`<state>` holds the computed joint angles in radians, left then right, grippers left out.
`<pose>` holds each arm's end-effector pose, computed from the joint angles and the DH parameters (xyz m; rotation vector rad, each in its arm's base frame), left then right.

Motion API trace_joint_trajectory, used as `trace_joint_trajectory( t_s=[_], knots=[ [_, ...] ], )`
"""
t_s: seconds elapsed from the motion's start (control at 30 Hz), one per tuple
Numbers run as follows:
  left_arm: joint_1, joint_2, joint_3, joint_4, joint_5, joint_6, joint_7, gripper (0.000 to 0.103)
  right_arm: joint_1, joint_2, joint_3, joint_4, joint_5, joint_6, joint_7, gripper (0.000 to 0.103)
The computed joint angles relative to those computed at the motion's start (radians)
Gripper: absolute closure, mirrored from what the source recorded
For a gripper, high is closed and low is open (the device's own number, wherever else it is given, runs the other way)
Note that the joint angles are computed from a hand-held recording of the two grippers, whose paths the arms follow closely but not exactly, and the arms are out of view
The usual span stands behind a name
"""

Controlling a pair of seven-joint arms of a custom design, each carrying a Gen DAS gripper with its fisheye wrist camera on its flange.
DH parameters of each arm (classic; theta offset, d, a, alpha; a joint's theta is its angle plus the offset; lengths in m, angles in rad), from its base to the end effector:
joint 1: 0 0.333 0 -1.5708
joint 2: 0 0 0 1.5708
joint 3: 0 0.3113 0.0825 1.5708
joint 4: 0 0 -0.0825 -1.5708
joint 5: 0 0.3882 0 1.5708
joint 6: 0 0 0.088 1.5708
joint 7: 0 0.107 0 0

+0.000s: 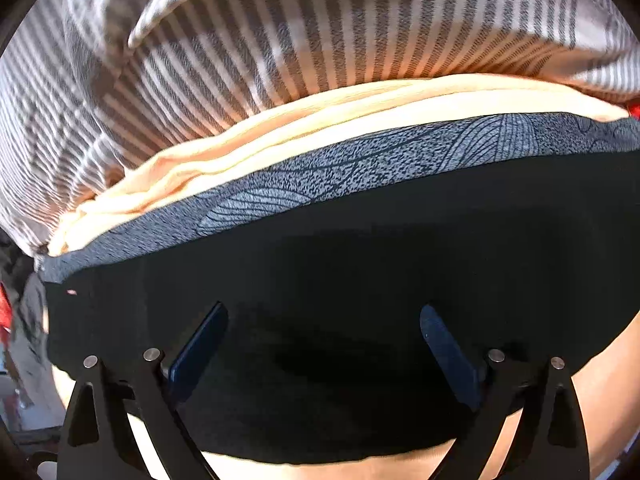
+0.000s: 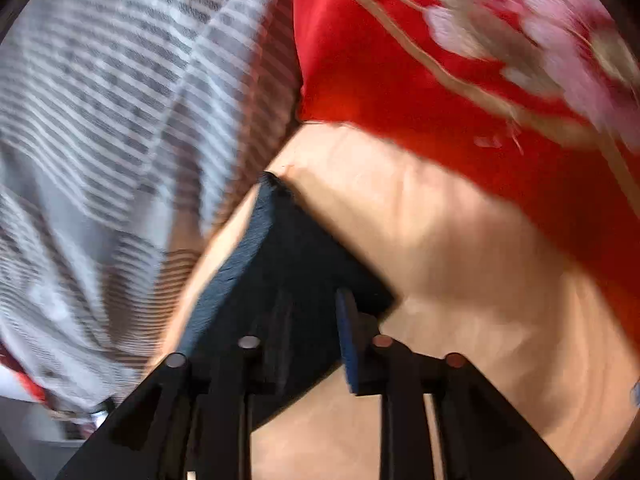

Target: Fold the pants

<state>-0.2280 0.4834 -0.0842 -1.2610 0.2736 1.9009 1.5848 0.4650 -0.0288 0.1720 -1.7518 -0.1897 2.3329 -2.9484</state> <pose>0.6933 -0.1892 0.4953 -1.6049 2.3741 0.0124 0.4860 0.3575 0.6320 -0.6620 2.4234 0.1071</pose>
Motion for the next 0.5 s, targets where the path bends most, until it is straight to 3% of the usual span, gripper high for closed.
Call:
trace_joint_trajectory(
  t_s=[0.1, 0.27, 0.37, 0.5],
  knots=[
    [0.007, 0.01, -0.021, 0.068, -0.073, -0.046, -0.014, 0.005, 0.02, 0.017, 0.02, -0.056, -0.005, 0.176, 0.103, 0.065],
    [-0.021, 0.046, -0.048, 0.124, -0.126, -0.046, 0.011, 0.005, 0.049, 0.095, 0.012, -0.075, -0.104, 0.336, 0.298, 0.065],
    [-0.036, 0.084, -0.043, 0.144, -0.14, -0.076, 0.008, 0.008, 0.057, 0.107, -0.012, -0.068, -0.201, 0.366, 0.376, 0.064],
    [-0.034, 0.046, -0.042, 0.072, -0.16, -0.029, -0.025, 0.008, 0.053, 0.158, -0.038, -0.013, -0.254, 0.373, 0.384, 0.05]
  ],
)
